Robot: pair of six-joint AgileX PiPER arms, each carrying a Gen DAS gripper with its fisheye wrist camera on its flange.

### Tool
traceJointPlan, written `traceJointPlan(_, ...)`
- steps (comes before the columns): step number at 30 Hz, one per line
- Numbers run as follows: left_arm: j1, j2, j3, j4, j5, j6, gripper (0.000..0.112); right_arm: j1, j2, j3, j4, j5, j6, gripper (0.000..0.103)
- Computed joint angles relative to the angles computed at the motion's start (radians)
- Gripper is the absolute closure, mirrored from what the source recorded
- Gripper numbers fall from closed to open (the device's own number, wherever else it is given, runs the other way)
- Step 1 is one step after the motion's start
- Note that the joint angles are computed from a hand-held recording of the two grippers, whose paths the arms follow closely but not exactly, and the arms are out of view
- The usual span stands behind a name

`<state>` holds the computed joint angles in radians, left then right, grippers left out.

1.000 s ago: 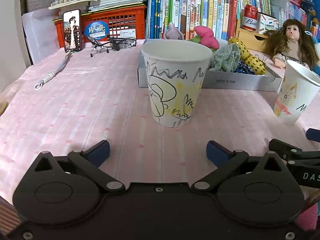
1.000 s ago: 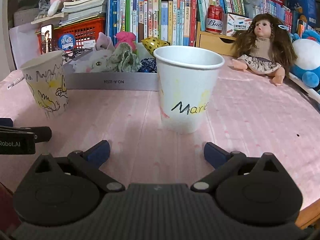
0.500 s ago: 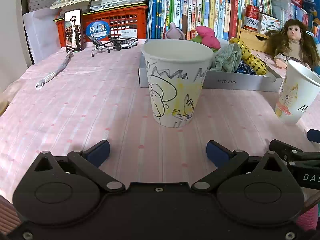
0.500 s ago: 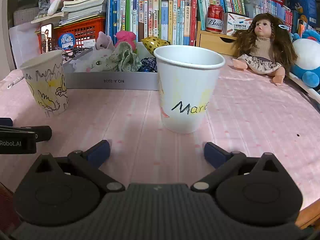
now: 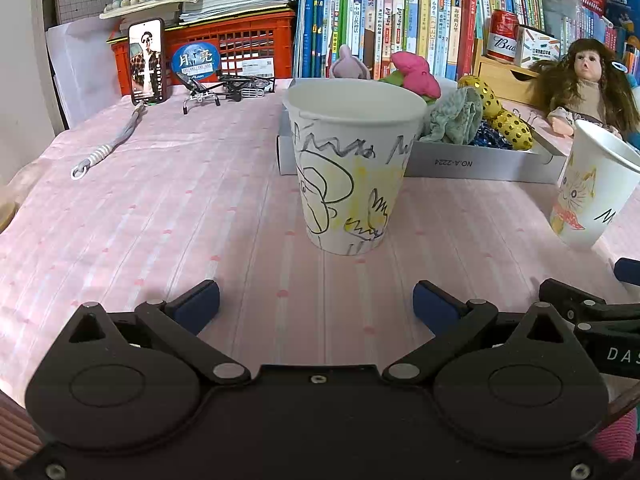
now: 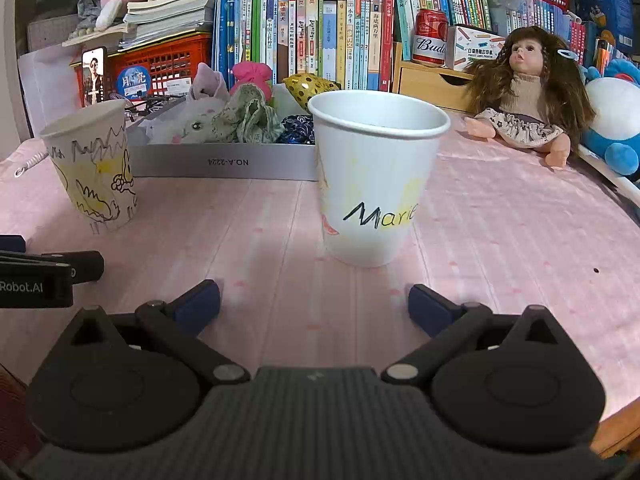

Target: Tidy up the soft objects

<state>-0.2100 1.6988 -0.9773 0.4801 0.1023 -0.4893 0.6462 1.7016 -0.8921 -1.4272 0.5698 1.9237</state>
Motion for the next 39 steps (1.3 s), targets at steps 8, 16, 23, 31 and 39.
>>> traceJointPlan(8, 0.002, 0.0, 0.0, -0.014, -0.003, 0.017, 0.009, 0.0, 0.001, 0.0, -0.002, 0.0, 0.002, 0.0)
traceJointPlan(16, 0.003, 0.0, 0.0, -0.028, -0.004, 0.034, 0.009, 0.001, 0.001, -0.001, -0.001, 0.001, 0.002, 0.0)
traceJointPlan(23, 0.004, -0.001, 0.001, -0.046, -0.005, 0.053, 0.009, 0.001, 0.001, -0.001, 0.001, 0.001, 0.0, 0.0)
traceJointPlan(31, 0.001, -0.002, 0.004, -0.008, -0.005, 0.013, 0.009, 0.003, 0.002, -0.002, 0.003, 0.004, 0.0, 0.0)
traceJointPlan(39, 0.002, 0.001, 0.0, -0.008, -0.006, 0.014, 0.009, 0.004, 0.001, 0.001, -0.004, 0.004, 0.007, 0.0)
